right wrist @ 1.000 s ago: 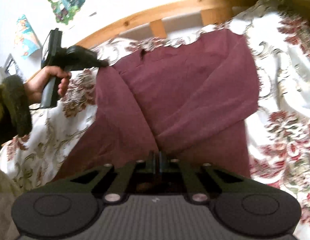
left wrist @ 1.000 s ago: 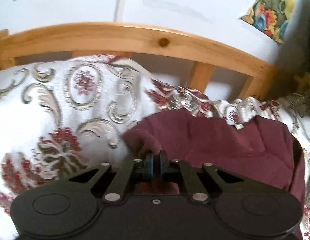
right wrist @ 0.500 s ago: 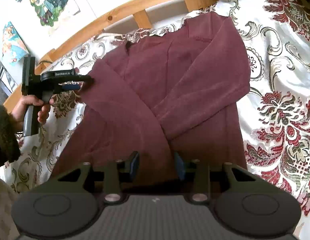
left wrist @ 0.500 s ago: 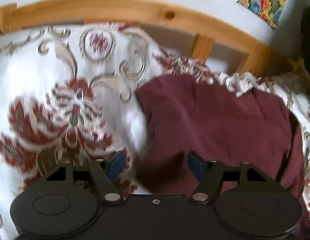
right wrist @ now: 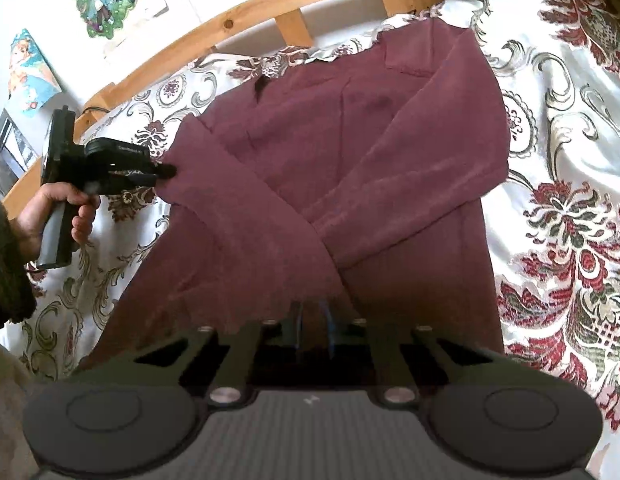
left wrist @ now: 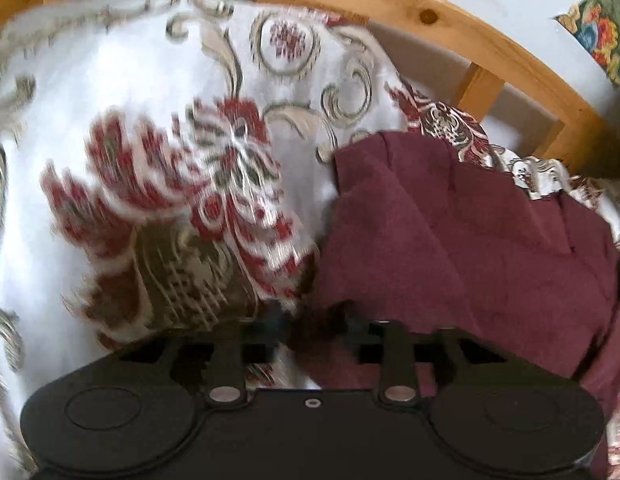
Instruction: Fold small clothes
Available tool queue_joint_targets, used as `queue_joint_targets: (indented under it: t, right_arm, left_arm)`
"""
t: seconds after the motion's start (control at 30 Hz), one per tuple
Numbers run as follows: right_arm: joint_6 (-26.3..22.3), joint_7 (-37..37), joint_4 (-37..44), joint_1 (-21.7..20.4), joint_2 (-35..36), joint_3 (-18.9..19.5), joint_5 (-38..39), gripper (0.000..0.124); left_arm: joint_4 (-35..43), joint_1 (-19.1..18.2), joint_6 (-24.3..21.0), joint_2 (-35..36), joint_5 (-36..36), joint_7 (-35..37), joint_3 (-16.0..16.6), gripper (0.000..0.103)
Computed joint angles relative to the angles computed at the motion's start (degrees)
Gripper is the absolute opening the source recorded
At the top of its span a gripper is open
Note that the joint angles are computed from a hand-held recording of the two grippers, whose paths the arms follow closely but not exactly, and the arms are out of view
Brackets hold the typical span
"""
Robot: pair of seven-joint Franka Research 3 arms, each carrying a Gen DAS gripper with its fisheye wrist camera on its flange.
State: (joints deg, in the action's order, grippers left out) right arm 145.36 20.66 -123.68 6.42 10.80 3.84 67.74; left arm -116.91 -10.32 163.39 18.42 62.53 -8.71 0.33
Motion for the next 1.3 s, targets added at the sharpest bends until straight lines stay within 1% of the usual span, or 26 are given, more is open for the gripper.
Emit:
queue_joint_targets:
  t: [0.03,0.07,0.13,0.2,0.23,0.3,0.37,0.4,0.5,0.6,0.63,0.67,0.7,0.77,0.83,0.87,0.93,1.0,1.07,1.13,1.23,1.3]
  right_arm:
    - [0.0,0.1,0.1,-0.1,0.0,0.0,0.3,0.015]
    - [0.0,0.1,0.2,-0.2,0.1,0.0,0.6,0.017]
    - [0.1,-0.3,0.2,-0.3,0.1,0.0,1.2,0.022]
    - [0.2,-0.4,0.3,-0.3,0.2,0.0,1.2,0.035]
    - [0.3,-0.4,0.2,-0.2,0.2,0.0,1.2,0.037]
    - [0.8,-0.4,0.2,0.0,0.3,0.1,0.9,0.043]
    - [1.9,-0.8,0.0,0.3,0.2,0.3,0.9,0.048]
    - [2.3,-0.8,0.0,0.4,0.3,0.3,0.9,0.050]
    - [2.6,-0.7,0.3,0.4,0.6,0.4,0.9,0.053]
    - [3.2,-0.6,0.3,0.5,0.8,0.6,0.9,0.056]
    - [3.5,-0.8,0.3,0.5,0.7,0.6,1.0,0.057]
    - [3.9,-1.1,0.1,0.5,0.6,0.7,1.3,0.058]
    - [4.2,-1.5,0.0,0.5,0.4,0.7,1.6,0.060]
    - [4.5,-2.2,-0.3,0.4,0.1,0.8,2.3,0.063]
    - [4.3,-2.5,-0.4,0.4,-0.1,0.8,2.8,0.067]
    - [4.2,-2.6,-0.4,0.5,-0.1,0.7,2.9,0.070]
    - [4.6,-3.1,-0.6,0.7,-0.2,0.7,3.2,0.073]
    - [5.9,-3.5,-1.0,1.1,-0.5,0.8,3.4,0.082]
    - [7.6,-4.2,-1.7,1.5,-1.1,0.9,4.0,0.087]
    - [8.9,-5.3,-2.4,1.8,-1.7,1.0,4.7,0.090]
    - [11.4,-8.1,-4.3,2.5,-3.6,1.0,6.2,0.095]
    - [12.6,-10.7,-5.5,2.9,-4.9,0.9,7.5,0.100]
  left_arm:
    - [0.5,-0.5,-0.9,-0.1,1.3,0.1,0.3,0.051]
    - [1.1,-0.8,-0.8,0.0,3.2,-0.3,0.7,0.058]
    - [2.9,-1.3,-0.7,0.6,7.2,-2.4,1.3,0.064]
    - [5.5,-1.1,-0.7,2.1,9.7,-3.5,1.5,0.064]
    - [6.8,-0.8,-0.9,3.0,9.6,-2.6,1.3,0.064]
    - [9.7,-0.4,-3.4,5.1,7.1,1.2,0.7,0.064]
    - [12.9,-0.8,-7.5,7.5,4.2,5.3,0.5,0.061]
    - [14.0,-0.9,-8.6,8.3,3.1,6.7,0.6,0.061]
    - [16.7,-1.9,-10.2,10.3,2.5,7.3,1.8,0.060]
    - [17.3,-2.7,-11.1,10.8,2.6,8.9,2.3,0.061]
    - [16.8,-2.9,-10.9,10.4,3.0,8.8,2.5,0.062]
    - [15.7,-3.3,-10.2,9.5,4.0,7.4,2.8,0.065]
    - [14.2,-3.7,-9.2,8.3,5.8,5.0,3.3,0.067]
    - [10.4,-4.5,-7.4,5.3,11.3,-1.5,4.1,0.075]
    - [6.8,-4.3,-6.9,2.5,15.3,-5.5,3.3,0.081]
    - [5.2,-3.8,-7.1,1.3,15.2,-5.2,2.3,0.081]
    - [2.5,-2.4,-7.8,-0.2,12.9,-3.1,0.1,0.081]
    - [-0.1,-1.5,-8.3,-1.6,11.0,-1.9,-1.5,0.081]
    - [-1.7,-1.2,-10.0,-2.4,8.9,0.8,-2.8,0.081]
    - [-2.7,-1.4,-12.1,-3.2,7.0,1.9,-3.9,0.081]
    - [-4.7,-1.7,-14.2,-5.3,2.9,0.7,-5.3,0.082]
    - [-6.8,-1.7,-13.7,-7.6,0.9,-1.4,-6.1,0.084]
